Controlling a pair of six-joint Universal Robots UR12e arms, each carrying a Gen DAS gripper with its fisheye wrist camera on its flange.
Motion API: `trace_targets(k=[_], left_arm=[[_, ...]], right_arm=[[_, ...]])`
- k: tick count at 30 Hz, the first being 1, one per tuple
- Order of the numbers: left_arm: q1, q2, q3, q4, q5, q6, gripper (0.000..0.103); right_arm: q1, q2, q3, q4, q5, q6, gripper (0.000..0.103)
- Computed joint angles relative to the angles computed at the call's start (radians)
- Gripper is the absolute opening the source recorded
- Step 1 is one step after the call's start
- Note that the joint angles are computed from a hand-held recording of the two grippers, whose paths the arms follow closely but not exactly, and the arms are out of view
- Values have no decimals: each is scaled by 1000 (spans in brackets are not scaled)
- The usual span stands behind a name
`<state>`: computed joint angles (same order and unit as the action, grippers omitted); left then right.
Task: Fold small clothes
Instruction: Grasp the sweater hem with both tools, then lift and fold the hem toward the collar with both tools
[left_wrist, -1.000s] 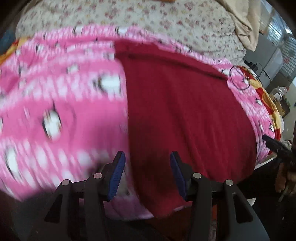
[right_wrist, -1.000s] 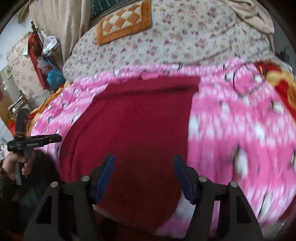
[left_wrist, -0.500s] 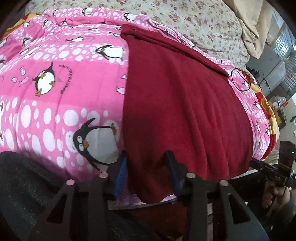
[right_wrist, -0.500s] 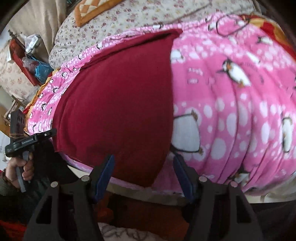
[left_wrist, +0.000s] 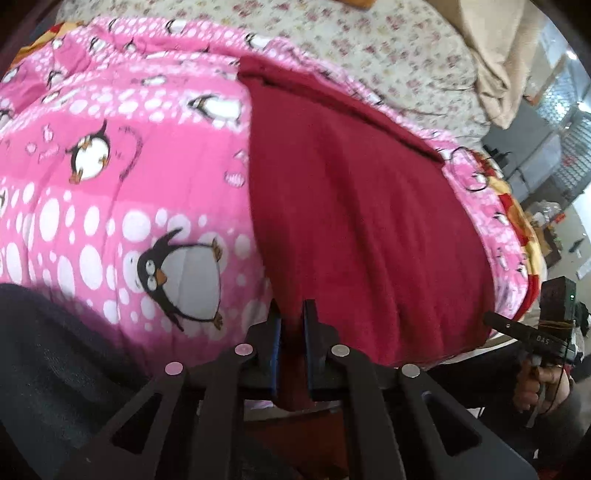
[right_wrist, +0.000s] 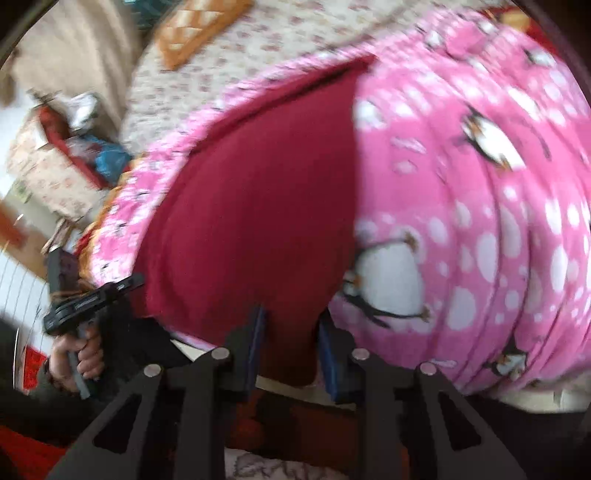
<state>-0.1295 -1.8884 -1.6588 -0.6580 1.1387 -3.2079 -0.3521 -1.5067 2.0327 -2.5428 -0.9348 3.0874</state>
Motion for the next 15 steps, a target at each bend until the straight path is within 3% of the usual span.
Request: trace_targets(k=[5, 7, 8, 9, 10, 11, 15], left_arm=[[-8, -1, -2, 0, -9, 38, 13], [-9, -2, -2, 11, -2, 31, 11], [-10, -2, -2, 19, 6, 20, 0], [-8, 0, -1, 16, 9, 16, 0], [-3, 5, -6, 18, -3, 11, 0], [0, 12, -13, 31, -6, 8, 0], [9, 55, -40, 117, -12, 44, 0]], right_arm=[[-9, 1, 1, 18, 60, -38, 31], [6, 5, -8, 25, 36, -65, 31], [14, 9, -14, 34, 13, -77, 31], [17, 15, -19, 40, 5, -79, 28], [22, 20, -32, 44, -3, -72, 15], [23, 18, -33, 40, -3, -74, 11], [8, -20, -5, -80, 95, -130, 9]])
